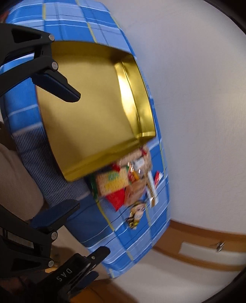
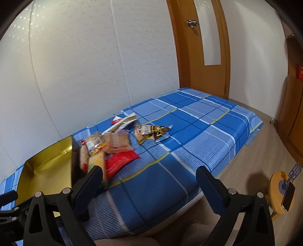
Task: Organize snacks
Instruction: 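Move the left tool toward the green-text cracker pack beside the tray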
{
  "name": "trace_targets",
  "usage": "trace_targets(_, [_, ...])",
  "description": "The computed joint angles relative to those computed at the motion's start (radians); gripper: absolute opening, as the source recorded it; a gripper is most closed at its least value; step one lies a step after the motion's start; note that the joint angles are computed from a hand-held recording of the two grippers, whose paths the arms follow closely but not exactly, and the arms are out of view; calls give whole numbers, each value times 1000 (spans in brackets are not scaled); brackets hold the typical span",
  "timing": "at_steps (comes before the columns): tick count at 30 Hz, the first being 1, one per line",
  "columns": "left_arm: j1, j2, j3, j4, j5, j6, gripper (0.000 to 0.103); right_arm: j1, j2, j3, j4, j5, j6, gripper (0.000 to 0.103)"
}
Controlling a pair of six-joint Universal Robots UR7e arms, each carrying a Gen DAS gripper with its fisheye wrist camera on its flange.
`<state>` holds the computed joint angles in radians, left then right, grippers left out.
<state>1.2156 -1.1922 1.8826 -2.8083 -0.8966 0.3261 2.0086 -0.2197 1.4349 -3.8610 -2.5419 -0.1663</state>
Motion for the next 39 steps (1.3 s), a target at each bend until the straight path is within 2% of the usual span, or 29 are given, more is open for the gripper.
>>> trace_targets(2, [-8,30,-38,67,-15,-31,102,-14,1,8,-50,8,-12,99])
trace_targets(5, [-13,62,-72,78,-42,-43,102,-40,2,13,-109,33,-32,99])
trace_targets(6, [-18,82,-88,81,-30,-47,102,-45,2,10,-110,32,-37,99])
trace_targets(9, [-16,133,-144,126,-42,-63,92,-70,1,-13,-106,28,-64,93])
trace_targets(10, [-15,153,-164,143,-38,-72,85,-78,-2,-17,-99,30,-63,92])
trace_targets(13, [-7,206,-215,179,-35,-78,79,-105,-17,-22,-95,47,-61,92])
trace_targets(18, [1,285,-284,201,-12,-49,71,-145,-25,7,-183,117,-88,92])
trace_targets(20, [4,319,-314,212,16,-47,63,-157,-32,26,-172,124,-56,92])
trace_targets(23, [15,352,-351,247,18,-62,58,-169,-48,55,-141,144,3,92])
trace_targets(25, [21,368,-364,259,20,-61,55,-169,-47,58,-159,141,-1,92])
trace_targets(30, [21,398,-363,207,67,-43,54,-176,-54,73,-167,157,18,92])
trace_targets(34, [22,396,-351,171,34,-33,51,-178,-57,78,-155,162,30,92])
trace_targets(39, [29,363,-317,158,-94,-9,48,-181,-60,82,-145,165,46,92])
